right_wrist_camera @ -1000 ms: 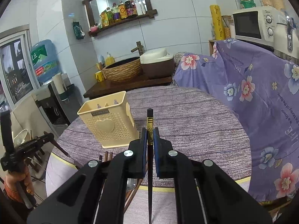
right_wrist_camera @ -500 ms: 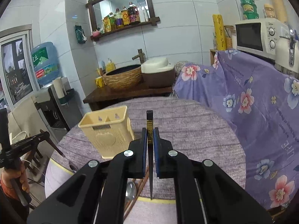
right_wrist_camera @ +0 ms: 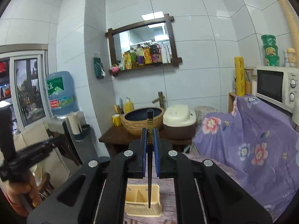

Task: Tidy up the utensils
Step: 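Lift and carry both held utensils over the cream basket, then open the left tool over the basket while the right tool releases the chopstick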

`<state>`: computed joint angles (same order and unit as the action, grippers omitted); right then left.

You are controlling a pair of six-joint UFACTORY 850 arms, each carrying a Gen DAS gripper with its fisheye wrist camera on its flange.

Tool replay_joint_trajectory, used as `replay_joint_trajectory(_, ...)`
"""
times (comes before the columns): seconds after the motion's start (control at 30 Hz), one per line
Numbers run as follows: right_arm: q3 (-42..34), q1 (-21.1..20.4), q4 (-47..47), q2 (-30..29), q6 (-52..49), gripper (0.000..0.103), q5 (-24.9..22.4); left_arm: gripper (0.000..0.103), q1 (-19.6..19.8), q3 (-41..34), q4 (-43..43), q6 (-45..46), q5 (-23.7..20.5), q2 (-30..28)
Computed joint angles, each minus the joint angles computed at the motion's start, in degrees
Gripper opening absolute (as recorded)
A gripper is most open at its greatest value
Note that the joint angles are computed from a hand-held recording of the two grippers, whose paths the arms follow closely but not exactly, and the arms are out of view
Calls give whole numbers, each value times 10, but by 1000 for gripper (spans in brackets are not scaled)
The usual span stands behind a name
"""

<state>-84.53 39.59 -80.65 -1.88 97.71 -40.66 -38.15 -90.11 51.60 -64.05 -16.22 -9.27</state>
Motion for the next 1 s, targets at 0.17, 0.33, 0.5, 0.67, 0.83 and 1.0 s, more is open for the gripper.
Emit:
replay_joint_trajectory(0.17, -31, -5, -24, -43, 21, 8, -1, 16, -5, -26, 14, -30, 0, -46)
replay_joint_trajectory(0.33, -20, -20, -32, -72, 65, 8, 14, 16, -2, -28, -15, -23, 11, -75)
replay_joint_trajectory(0.5, -2, -32, -12, -91, 71, 8, 34, 16, -4, -13, -50, 11, 12, -92)
replay_joint_trajectory(0.67, 20, -45, 16, -97, 72, 8, 60, 16, -3, -4, -81, 41, 6, -105)
replay_joint_trajectory(0.83, 34, -57, 37, -100, 79, 8, 83, 16, 0, -12, -165, 119, -5, -123)
replay_joint_trajectory(1.0, 34, -62, 54, -102, 67, 8, 88, 16, 4, -20, -212, 157, -14, -135)
